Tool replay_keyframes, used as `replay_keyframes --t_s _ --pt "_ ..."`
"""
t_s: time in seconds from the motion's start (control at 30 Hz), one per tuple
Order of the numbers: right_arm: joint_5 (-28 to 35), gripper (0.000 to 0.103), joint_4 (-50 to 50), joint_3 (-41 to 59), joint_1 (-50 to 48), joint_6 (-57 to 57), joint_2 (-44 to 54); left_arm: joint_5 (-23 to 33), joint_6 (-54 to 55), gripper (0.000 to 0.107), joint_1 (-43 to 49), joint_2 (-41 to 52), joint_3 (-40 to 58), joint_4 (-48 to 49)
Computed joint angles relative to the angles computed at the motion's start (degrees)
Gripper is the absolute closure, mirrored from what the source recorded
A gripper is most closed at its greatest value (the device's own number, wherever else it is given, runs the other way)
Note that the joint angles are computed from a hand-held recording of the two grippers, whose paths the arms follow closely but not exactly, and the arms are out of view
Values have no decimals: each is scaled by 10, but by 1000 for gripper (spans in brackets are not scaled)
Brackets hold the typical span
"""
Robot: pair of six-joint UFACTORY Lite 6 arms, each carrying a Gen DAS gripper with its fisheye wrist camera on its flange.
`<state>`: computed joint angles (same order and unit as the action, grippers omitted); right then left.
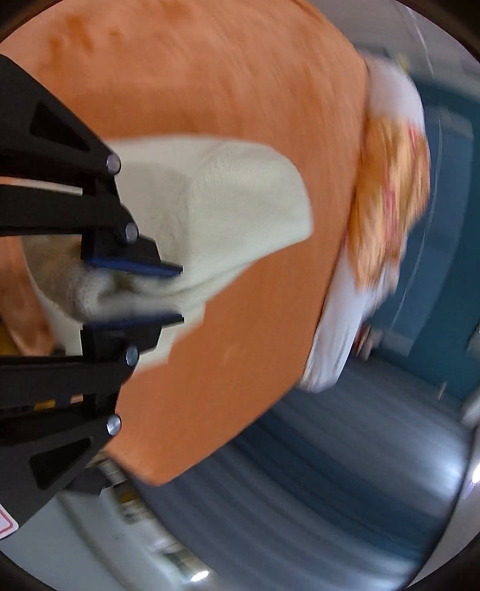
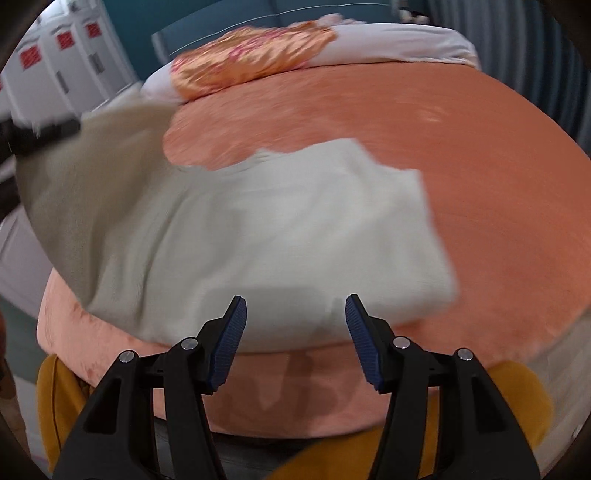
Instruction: Fold small clothes
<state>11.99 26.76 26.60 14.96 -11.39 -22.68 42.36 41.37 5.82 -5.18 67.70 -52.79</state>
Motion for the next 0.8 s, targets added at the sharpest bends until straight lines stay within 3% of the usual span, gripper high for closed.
replay_keyframes --t_s 0.07,0.13,0.2,0.27,0.37,0.43,0.53,0.63,0.73,0.8 --pt "25 49 45 -16 -66 -75 -28 -29 -35 107 -106 44 28 20" --pt "47 49 94 -23 -126 -152 -35 -106 -120 107 -216 115 56 115" --pt "70 49 135 -27 -183 -219 -36 -140 -180 107 -267 172 65 173" --pt "111 49 175 -28 -246 -286 -49 -136 -170 107 -272 161 32 136" --pt "162 47 240 -6 -298 -368 -44 -139 -147 100 -250 62 -59 122" --pt "203 47 313 29 -310 -430 1 -135 -180 80 -226 -7 -104 168" --pt "286 46 406 117 -292 -479 126 -107 -230 58 -144 -123 -167 240" --pt "313 40 450 218 -226 -468 266 -79 -213 56 -61 -162 -190 252" --pt "314 39 417 330 -152 -387 408 -51 -185 56 32 -181 -214 246" --pt "283 31 389 359 -115 -330 438 -40 -155 56 78 -196 -232 237"
